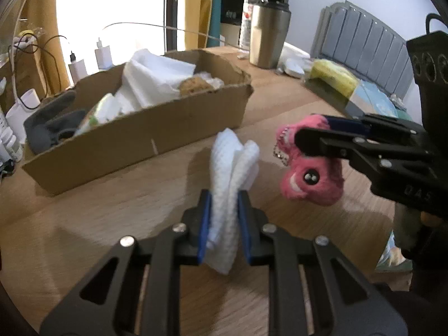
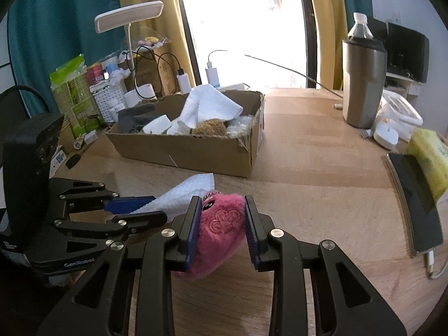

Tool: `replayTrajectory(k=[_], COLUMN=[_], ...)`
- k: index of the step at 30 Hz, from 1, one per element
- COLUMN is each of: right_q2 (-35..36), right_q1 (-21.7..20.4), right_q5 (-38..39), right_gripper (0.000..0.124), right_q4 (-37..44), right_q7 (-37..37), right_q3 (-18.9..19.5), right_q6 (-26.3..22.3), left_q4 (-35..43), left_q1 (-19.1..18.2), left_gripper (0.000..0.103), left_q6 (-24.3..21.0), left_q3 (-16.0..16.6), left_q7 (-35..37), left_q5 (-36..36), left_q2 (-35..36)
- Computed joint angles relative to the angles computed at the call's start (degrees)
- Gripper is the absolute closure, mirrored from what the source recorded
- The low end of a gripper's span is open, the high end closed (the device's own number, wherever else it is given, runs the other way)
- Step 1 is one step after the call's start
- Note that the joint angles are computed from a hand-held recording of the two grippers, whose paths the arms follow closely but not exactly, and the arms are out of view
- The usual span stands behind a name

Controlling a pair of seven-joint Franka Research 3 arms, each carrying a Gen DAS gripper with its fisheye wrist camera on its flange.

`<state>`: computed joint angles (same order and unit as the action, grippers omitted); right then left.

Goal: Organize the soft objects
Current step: 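Carry the white towel and pink plush toy into the box with both grippers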

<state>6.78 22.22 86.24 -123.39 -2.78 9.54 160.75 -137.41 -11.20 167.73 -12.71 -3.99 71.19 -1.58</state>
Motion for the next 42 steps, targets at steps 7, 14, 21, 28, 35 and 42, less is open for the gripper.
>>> replayTrajectory(k=[7, 14, 21, 28, 35, 42], right_q2=[-0.7, -0.9, -1.4, -0.9, 0.4, 2.6], right_q1=[1.0, 2.0, 2.5, 2.9, 3.3, 3.5], right_q5=[0.5, 0.1, 0.7, 0.2, -1.7, -4.7], right_gripper=[0.093, 0.093, 0.093, 0.093, 0.093, 0.093], right_q4=[0.8, 1.9, 2.9, 4.5, 6.7, 9.5], right_q7=[-0.9, -0.9, -2.1, -2.0, -1.0, 1.4], right_q3=[0.5, 0.9, 1.0, 1.1, 1.8, 2.7], right_q6=[2.1, 3.1, 3.2, 3.4, 3.7, 4.3], left_q4=[-2.8, -4.1, -5.5, -6.9, -7.7, -7.6], left_q1=[1.9, 3.7, 5.1, 6.5, 8.3, 9.6], left_gripper=[0.083, 0.083, 0.083, 0.083, 0.083, 0.083], left_q6=[1.5, 1.0, 0.1, -0.6, -0.5, -0.2], left_q3=[-0.1, -0.8, -1.0, -0.8, 0.1, 1.2], left_q7=[-8.8, -13.0, -15.4, -16.2, -17.8, -20.0], left_q5=[7.9, 11.7, 13.7, 14.0, 15.8, 18.5], left_q2=[-4.9, -8.8, -12.2, -14.8, -16.5, -16.6])
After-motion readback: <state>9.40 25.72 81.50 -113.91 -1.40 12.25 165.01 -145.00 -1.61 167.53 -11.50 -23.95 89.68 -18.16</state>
